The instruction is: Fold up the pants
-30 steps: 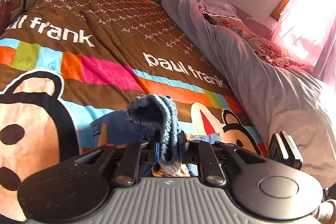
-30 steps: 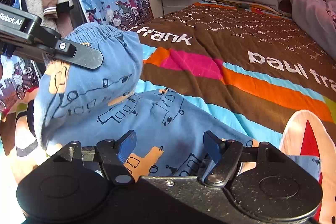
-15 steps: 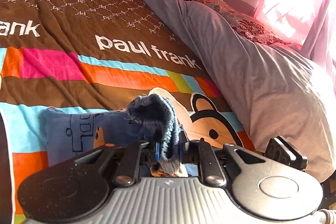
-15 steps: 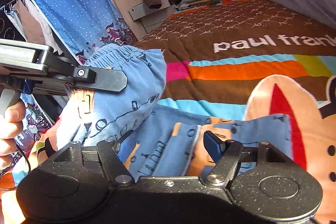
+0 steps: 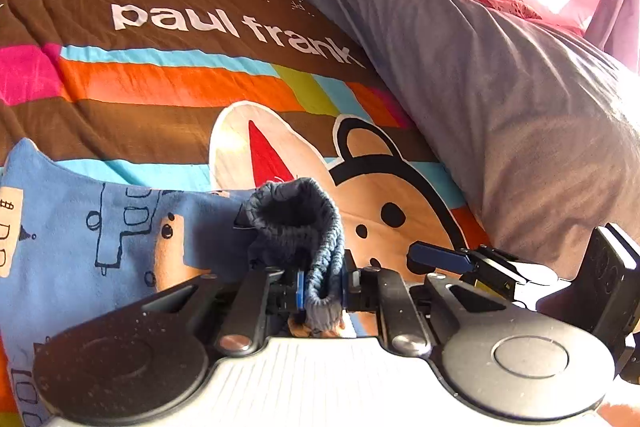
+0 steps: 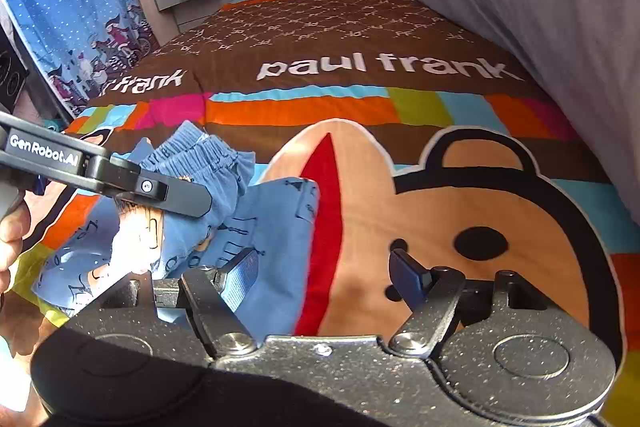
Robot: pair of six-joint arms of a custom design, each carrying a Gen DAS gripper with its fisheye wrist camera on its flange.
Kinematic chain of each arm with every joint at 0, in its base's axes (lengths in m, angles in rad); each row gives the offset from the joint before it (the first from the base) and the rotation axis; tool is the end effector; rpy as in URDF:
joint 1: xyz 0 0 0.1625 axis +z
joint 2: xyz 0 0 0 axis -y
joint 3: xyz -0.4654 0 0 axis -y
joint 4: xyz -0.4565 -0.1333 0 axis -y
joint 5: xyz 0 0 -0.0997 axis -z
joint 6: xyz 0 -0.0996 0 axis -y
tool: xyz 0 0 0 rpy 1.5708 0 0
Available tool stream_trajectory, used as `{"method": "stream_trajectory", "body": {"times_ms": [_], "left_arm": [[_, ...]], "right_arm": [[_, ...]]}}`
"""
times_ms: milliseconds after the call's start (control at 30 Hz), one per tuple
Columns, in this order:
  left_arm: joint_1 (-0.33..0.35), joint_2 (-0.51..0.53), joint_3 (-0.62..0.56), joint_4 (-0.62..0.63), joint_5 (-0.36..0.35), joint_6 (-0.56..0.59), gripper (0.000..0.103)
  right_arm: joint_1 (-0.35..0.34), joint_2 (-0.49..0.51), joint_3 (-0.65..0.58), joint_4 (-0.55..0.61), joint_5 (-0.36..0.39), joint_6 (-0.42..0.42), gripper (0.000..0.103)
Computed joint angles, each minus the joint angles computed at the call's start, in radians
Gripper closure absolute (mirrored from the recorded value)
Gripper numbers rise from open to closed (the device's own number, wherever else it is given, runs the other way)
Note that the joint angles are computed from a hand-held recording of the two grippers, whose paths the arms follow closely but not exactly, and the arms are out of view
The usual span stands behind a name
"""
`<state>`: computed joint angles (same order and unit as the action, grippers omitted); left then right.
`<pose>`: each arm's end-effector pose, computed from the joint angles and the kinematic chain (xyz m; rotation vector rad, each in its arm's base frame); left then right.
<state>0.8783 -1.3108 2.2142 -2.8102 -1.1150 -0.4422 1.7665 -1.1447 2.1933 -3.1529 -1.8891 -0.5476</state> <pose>-0.1994 -0.5178 0.2021 0.2435 2.8303 -0.7598 0.2079 -0.5236 0.1599 0.8599 -2.5284 0.6429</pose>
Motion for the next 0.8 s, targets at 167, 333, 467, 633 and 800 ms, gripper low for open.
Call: {"method": "stream_trajectory", "body": {"times_ms": [167,333,467,633,800], "left_arm": [[-0.026,0.048,-0.028,0.082,0.036,0.027,0.064],[-0.085,0.0,0.018,0.057,0.077,0.081,0.041],[-0.108,-0.073,0.074,0.108,0.108,0.085,0.034],[-0.104,-0.114,0.134,0.161,0.075,0.024,0.034],[-0.137,-0.13,0.183,0.109,0.084,0.029,0.034]], "right_arm": [[-0.025,-0.026,0.01,0.006,-0.009,0.021,0.028],[-0.033,-0.042,0.019,-0.01,-0.008,0.034,0.028],[-0.035,-0.052,0.009,-0.009,0.065,0.031,0.027],[-0.01,0.022,-0.102,0.175,0.118,-0.075,0.024],[0.013,0.101,-0.186,0.282,-0.048,-0.143,0.019]]}}
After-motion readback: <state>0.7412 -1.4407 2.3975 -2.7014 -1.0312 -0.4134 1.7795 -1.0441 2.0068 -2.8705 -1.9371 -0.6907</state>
